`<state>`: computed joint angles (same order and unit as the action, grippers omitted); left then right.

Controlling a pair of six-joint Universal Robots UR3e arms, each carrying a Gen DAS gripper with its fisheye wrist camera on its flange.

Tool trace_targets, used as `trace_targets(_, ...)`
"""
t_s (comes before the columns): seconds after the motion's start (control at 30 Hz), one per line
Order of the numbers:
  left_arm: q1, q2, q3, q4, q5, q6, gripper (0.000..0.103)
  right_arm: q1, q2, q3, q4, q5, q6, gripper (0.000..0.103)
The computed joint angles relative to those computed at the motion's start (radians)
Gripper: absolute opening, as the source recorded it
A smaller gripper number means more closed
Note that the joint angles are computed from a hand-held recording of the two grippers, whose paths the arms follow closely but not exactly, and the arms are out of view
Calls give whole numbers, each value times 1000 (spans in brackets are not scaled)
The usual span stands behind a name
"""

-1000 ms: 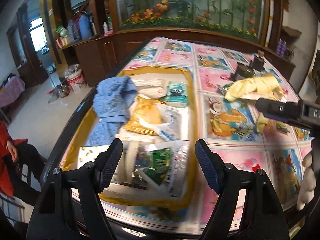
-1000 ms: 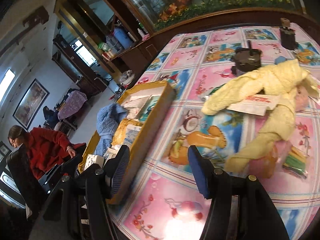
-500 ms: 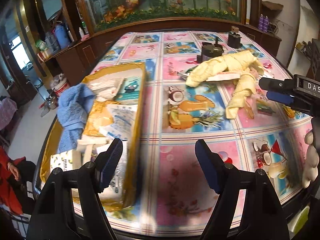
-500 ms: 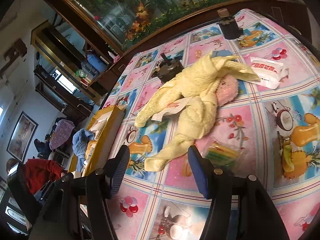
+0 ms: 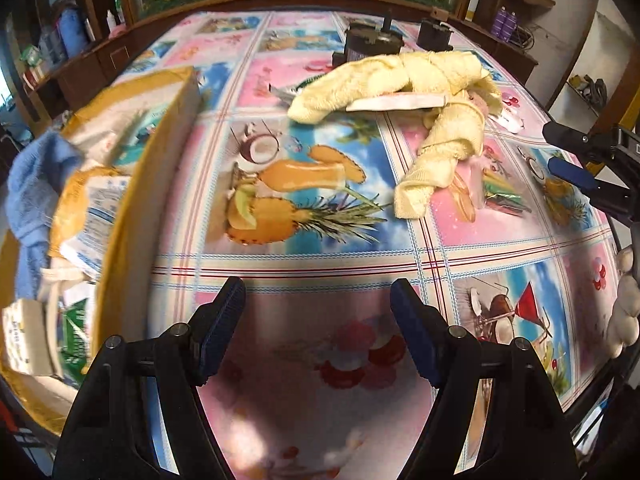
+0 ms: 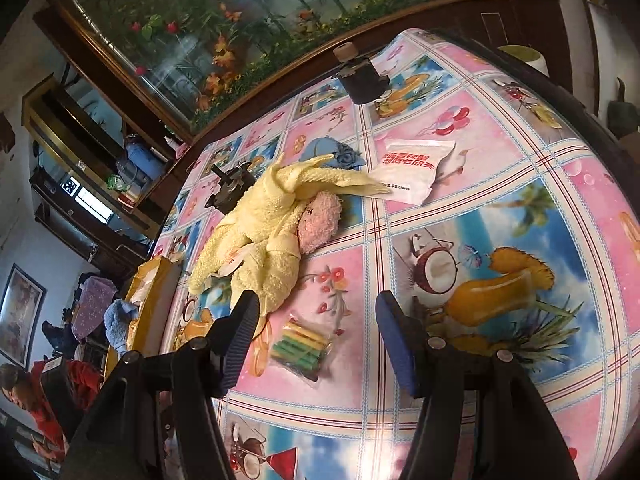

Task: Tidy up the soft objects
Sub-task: 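Move both grippers back to the yellow towel on the tablecloth, then grasp the yellow towel with both grippers and lift it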

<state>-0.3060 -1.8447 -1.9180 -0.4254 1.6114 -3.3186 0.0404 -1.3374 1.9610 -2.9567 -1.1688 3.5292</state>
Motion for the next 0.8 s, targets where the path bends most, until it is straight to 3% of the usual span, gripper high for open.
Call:
trace_targets(0.13, -18, -15, 2, 22, 35, -4, 76, 66, 99, -152, 74, -35, 1, 61)
trace_targets(0.23, -39, -29, -13, 63, 62, -1, 85, 138, 199, -315, 168, -100, 0, 61)
trace_targets(0.3, -38, -34, -19, 68, 42, -4, 103, 177, 253, -406, 219, -159, 7, 60)
trace_targets(0.4, -46, -31, -8, 38, 45, 7, 103, 198, 307, -474, 237, -184, 17, 60)
trace_targets(0.47, -41, -22, -18, 37, 31, 33, 103, 190, 312, -457, 216, -142, 8, 43)
trace_targets(0.53, -24, 6, -40, 27, -12, 67, 103, 184, 285, -404, 182, -126, -5, 43)
trace_targets(0.63, 65, 91, -95, 18, -184, 89, 99, 151, 199, -272, 149, -65, -43, 43)
trace_targets(0.73, 104, 119, -69, 46, -219, 90, 99, 83, 100, -106, 88, 29, -91, 43)
trace_targets(0.8, 115, 77, 38, -14, -236, 99, 99, 28, 76, -27, 15, 106, -104, 44)
